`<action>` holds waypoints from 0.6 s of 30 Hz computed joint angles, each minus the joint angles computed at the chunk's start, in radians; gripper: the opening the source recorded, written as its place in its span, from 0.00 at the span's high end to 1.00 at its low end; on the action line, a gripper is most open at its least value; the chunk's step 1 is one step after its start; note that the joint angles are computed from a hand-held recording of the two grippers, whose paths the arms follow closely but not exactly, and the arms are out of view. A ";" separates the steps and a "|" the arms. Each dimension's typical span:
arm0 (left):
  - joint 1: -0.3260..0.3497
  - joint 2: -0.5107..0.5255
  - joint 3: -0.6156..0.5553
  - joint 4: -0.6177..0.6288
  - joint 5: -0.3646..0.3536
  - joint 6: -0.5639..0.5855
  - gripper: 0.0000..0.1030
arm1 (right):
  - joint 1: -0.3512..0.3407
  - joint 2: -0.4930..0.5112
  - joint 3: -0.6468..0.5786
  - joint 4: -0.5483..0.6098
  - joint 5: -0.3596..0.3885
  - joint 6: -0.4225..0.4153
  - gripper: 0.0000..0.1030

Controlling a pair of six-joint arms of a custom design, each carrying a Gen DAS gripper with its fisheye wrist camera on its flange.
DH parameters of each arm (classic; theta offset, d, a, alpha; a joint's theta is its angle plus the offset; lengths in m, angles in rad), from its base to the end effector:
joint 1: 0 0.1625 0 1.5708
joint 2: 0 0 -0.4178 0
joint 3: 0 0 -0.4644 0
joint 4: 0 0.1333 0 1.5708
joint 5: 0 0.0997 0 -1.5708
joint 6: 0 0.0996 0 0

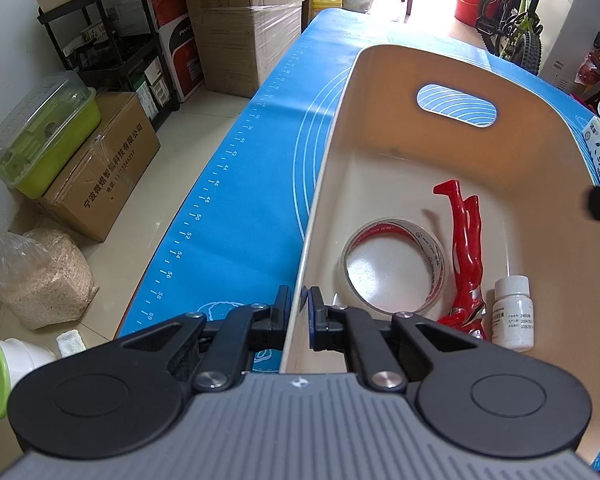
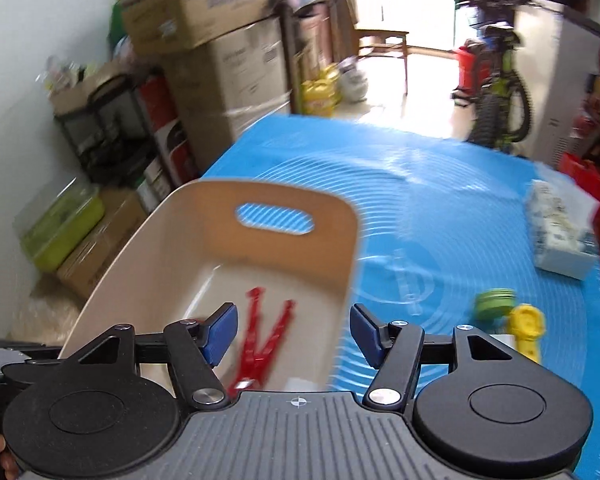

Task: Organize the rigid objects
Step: 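Carry the red figure into the basket and release it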

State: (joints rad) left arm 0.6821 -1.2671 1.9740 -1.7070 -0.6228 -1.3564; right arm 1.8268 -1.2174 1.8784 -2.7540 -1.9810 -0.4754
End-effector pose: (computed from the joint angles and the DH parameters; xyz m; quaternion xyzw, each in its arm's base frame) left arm -0.2768 -0.5008 0.1568 -0.0729 0.8603 -0.2862 0.4155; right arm 0.2534 -0.5985 0.2399 0.2891 -0.9021 0.2297 0.2233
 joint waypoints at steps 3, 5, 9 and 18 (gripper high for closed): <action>0.000 0.000 0.000 0.000 0.000 0.001 0.90 | -0.016 -0.032 0.023 -0.052 -0.031 -0.026 0.31; 0.000 0.000 0.000 -0.002 0.000 0.001 0.90 | -0.029 -0.053 0.037 -0.068 -0.059 -0.047 0.30; 0.000 0.002 0.000 -0.002 0.000 0.000 0.90 | -0.067 -0.093 0.076 -0.071 -0.117 -0.057 0.30; 0.000 0.001 0.000 -0.002 0.000 0.000 0.90 | -0.128 -0.069 0.132 -0.080 -0.232 -0.041 0.30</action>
